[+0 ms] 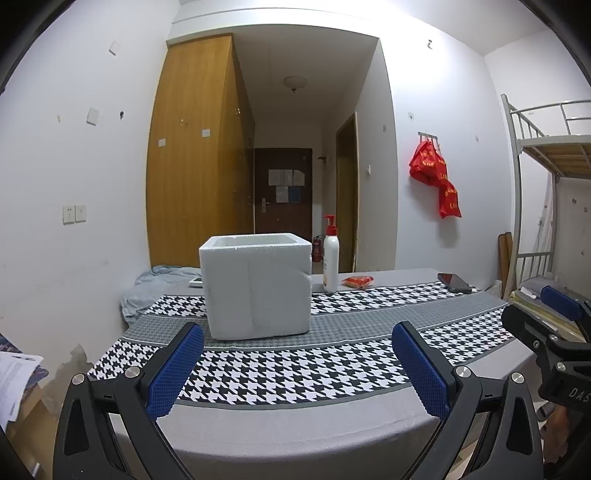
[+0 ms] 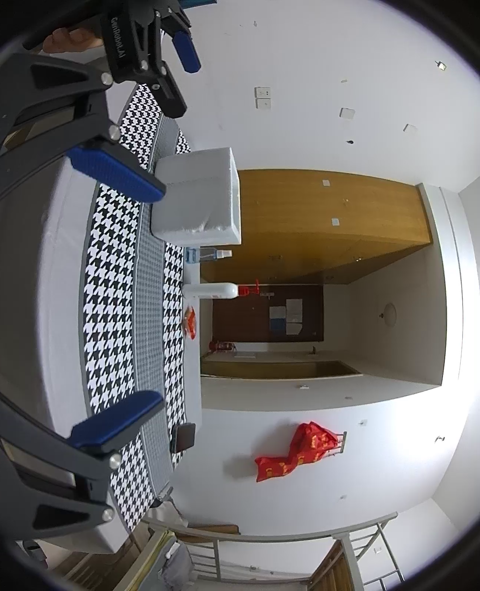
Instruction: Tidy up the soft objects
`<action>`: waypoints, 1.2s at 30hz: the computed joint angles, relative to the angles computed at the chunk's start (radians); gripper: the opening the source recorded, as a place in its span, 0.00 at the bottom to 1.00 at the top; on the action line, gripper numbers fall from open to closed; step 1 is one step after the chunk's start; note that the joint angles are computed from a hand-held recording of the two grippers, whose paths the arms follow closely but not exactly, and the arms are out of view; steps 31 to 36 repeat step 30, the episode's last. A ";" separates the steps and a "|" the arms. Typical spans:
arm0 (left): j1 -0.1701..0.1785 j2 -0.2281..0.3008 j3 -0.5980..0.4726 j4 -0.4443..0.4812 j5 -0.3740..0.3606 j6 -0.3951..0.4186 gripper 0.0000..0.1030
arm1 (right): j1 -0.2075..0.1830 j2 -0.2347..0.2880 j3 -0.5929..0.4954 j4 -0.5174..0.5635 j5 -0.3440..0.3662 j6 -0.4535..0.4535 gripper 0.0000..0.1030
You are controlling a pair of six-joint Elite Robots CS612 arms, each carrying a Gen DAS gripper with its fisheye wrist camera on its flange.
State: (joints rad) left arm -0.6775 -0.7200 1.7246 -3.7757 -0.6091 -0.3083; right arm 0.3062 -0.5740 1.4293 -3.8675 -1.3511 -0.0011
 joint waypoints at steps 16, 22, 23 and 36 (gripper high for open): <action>-0.002 -0.004 0.004 0.012 -0.002 -0.014 0.99 | -0.001 0.002 -0.004 0.007 -0.001 -0.002 1.00; -0.001 -0.003 0.003 0.012 -0.006 -0.013 0.99 | -0.001 0.003 -0.005 0.005 0.001 -0.006 1.00; -0.001 -0.003 0.002 0.013 -0.005 -0.013 0.99 | -0.001 0.003 -0.004 0.006 0.002 -0.006 1.00; -0.003 -0.001 0.003 0.008 -0.006 -0.016 0.99 | -0.001 0.003 -0.005 0.007 0.002 -0.006 1.00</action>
